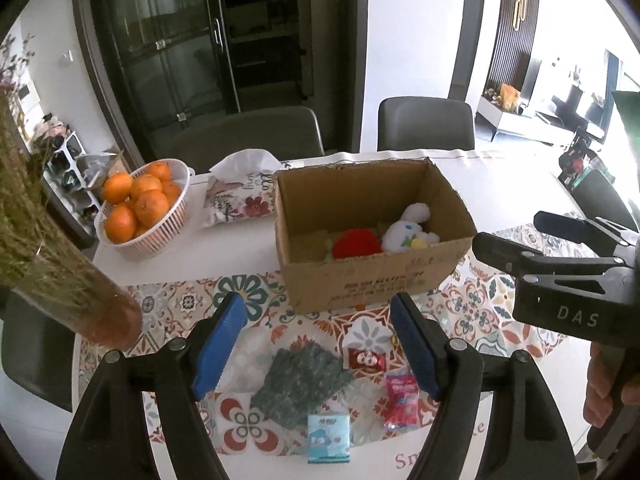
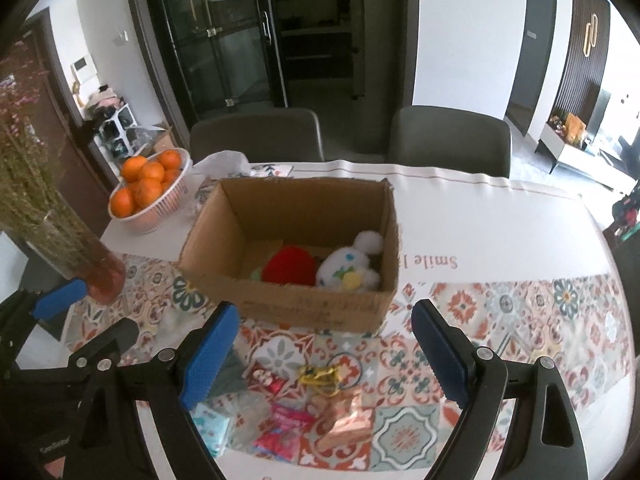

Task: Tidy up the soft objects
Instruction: 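Grasp the blue tissue pack with the left tool while the right tool grasps the red snack bag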

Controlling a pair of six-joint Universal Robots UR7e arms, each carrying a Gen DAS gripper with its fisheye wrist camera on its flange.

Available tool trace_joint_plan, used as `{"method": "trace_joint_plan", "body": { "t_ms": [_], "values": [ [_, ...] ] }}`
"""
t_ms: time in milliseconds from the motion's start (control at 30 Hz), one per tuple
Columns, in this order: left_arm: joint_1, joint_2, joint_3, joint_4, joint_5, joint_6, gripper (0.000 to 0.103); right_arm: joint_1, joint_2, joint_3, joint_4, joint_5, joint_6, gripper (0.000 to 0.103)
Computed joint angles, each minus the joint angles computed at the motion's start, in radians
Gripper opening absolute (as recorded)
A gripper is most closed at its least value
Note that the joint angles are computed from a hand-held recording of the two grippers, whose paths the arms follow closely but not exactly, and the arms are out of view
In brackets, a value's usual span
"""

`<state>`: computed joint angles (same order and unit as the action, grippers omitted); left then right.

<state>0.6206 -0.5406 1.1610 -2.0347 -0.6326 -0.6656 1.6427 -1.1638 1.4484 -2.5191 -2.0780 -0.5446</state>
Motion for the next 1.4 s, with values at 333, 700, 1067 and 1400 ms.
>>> {"method": "trace_joint_plan", "body": {
  "t_ms": [333,700,1067,1400],
  "values": [
    [-0.037,-0.086,0.17,-0.04,-0.003,-0.077,0.076,-0.013,-0.093,0.156,-0.021,0.042,0.038,0.089],
    [-0.077,-0.141,0.31,-0.035,0.031,-0.187,0.076,-0.043,-0.182,0.312,-0.104,0.126,0.046,0.089],
    [-0.082,-0.159,0.412,-0.081,-0.018,-0.241,0.076,-0.092,-0.224,0.405,-0.109,0.173,0.071,0.088],
    [-0.061,-0.155,0.475,-0.128,-0.093,-0.252,0.076,-0.13,-0.217,0.452,-0.104,0.154,0.094,0.087]
  ]
}}
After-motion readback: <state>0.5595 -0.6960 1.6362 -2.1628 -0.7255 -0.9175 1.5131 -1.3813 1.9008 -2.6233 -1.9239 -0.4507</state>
